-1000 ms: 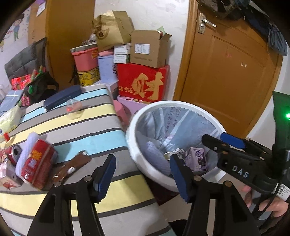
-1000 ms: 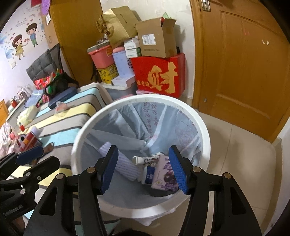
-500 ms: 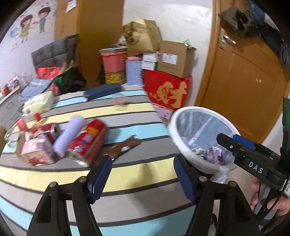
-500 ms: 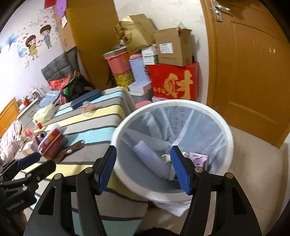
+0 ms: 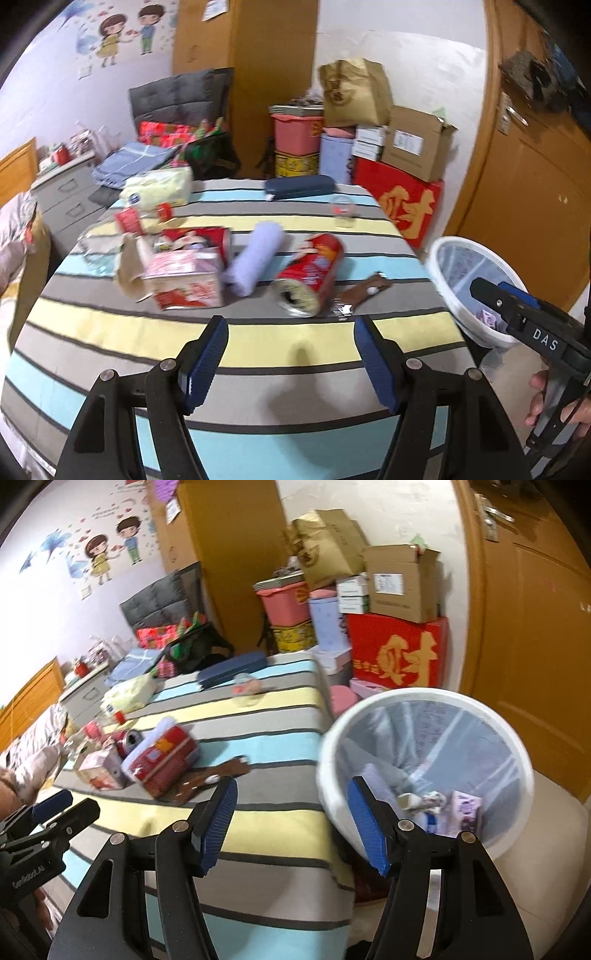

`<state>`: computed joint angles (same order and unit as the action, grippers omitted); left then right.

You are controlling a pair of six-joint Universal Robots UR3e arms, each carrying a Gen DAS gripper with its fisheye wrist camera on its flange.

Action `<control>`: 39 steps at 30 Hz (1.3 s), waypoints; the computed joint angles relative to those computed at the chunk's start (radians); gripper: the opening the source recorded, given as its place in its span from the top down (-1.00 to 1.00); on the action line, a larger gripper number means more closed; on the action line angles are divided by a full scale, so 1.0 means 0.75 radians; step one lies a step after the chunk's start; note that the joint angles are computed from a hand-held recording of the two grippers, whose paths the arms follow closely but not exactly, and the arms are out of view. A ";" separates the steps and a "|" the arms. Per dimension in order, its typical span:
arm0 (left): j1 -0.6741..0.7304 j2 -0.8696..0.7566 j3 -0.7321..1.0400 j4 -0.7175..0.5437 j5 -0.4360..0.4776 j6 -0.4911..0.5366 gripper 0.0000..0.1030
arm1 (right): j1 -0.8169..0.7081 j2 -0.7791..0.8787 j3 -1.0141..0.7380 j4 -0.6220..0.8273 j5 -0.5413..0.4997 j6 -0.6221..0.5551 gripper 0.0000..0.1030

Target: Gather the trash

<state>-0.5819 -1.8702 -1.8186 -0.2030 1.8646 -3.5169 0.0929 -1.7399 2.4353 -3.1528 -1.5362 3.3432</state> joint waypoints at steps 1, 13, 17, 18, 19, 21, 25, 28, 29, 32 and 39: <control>0.019 0.020 -0.028 0.010 -0.006 0.001 -0.36 | 0.029 0.029 -0.020 -0.011 -0.014 0.009 -0.24; 0.259 0.274 -0.387 0.125 -0.057 0.012 -0.60 | 0.251 0.314 -0.287 0.017 -0.060 0.083 -0.24; 0.352 0.330 -0.460 0.141 -0.094 0.064 -0.63 | 0.290 0.382 -0.358 0.024 -0.054 0.127 -0.24; 0.392 0.348 -0.476 0.137 -0.131 0.074 -0.66 | 0.308 0.402 -0.381 0.026 -0.072 0.138 -0.24; 0.422 0.365 -0.496 0.145 -0.163 0.075 -0.67 | 0.325 0.418 -0.401 0.030 -0.095 0.145 -0.24; 0.446 0.370 -0.508 0.165 -0.147 0.068 -0.74 | 0.354 0.451 -0.443 0.036 -0.127 0.151 -0.24; 0.543 0.375 -0.506 0.145 -0.223 0.109 -0.76 | 0.353 0.499 -0.495 0.026 -0.124 0.181 -0.24; 0.616 0.362 -0.492 0.138 -0.297 0.152 -0.85 | 0.304 0.507 -0.502 0.030 -0.029 0.228 -0.24; 0.648 0.358 -0.484 0.128 -0.339 0.151 -0.88 | 0.303 0.517 -0.522 0.054 -0.027 0.246 -0.24; 0.730 0.334 -0.467 0.121 -0.457 0.148 -0.90 | 0.328 0.564 -0.588 0.099 -0.055 0.274 -0.24; 0.745 0.209 -0.323 0.105 -0.405 0.172 -0.90 | 0.368 0.661 -0.752 0.214 -0.072 0.266 -0.24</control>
